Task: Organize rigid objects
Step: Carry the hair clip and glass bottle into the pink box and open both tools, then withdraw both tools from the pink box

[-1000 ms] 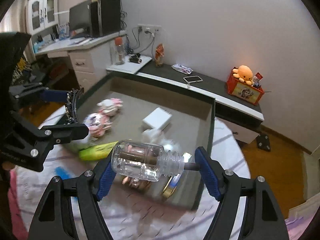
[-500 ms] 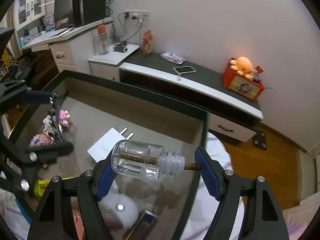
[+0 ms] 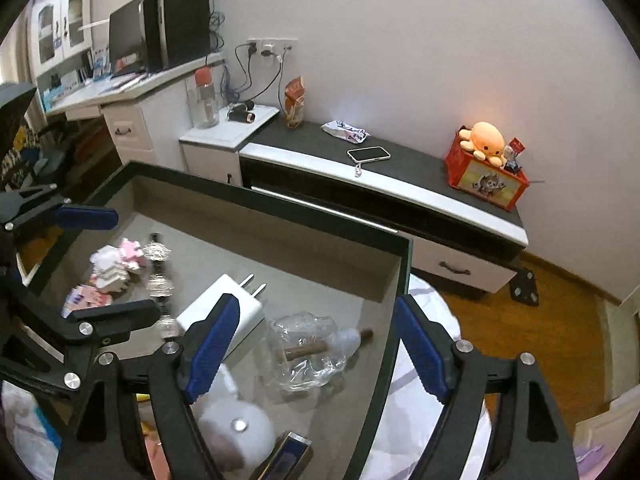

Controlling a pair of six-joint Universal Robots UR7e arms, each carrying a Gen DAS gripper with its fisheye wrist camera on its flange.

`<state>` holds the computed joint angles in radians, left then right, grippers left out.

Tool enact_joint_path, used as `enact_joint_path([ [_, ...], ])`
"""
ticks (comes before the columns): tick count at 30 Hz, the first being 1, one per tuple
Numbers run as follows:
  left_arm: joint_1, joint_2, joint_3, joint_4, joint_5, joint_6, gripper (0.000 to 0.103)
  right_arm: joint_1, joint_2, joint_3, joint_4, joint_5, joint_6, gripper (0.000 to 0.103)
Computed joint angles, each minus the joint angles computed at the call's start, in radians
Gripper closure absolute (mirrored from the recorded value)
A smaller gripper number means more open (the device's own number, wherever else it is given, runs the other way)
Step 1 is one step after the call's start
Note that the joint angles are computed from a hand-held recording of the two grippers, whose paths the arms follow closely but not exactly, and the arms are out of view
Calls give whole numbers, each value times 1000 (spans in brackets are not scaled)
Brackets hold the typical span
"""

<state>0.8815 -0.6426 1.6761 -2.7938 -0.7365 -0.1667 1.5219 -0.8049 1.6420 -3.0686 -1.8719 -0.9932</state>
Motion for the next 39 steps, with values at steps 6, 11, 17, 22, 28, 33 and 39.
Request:
enact_joint_path([
  [6,-67,-64,122,-66,67,-34,1,-10,-98,97,14,51,60,22],
  [11,-127,-131,236,-77,132,-98,1,-10,-198,210,-23,68,66,22],
  [17,-196,-195,356,7,198,-254,1,-19,-256,306,-125,27,54,22],
  [22,-241,-237,442,68,186,-402,0,-54,-306,370,-126,37,61,22],
  [28,-290,-218,504,61,137,-506,1,-100,-359,457,-130,61,73,21],
  [33,-312,-165,520,66,97,-602,0,-140,-410,515,-102,100,74,21],
  [39,-295,-97,477,76,64,-781,1,-165,-426,534,-101,121,69,21],
])
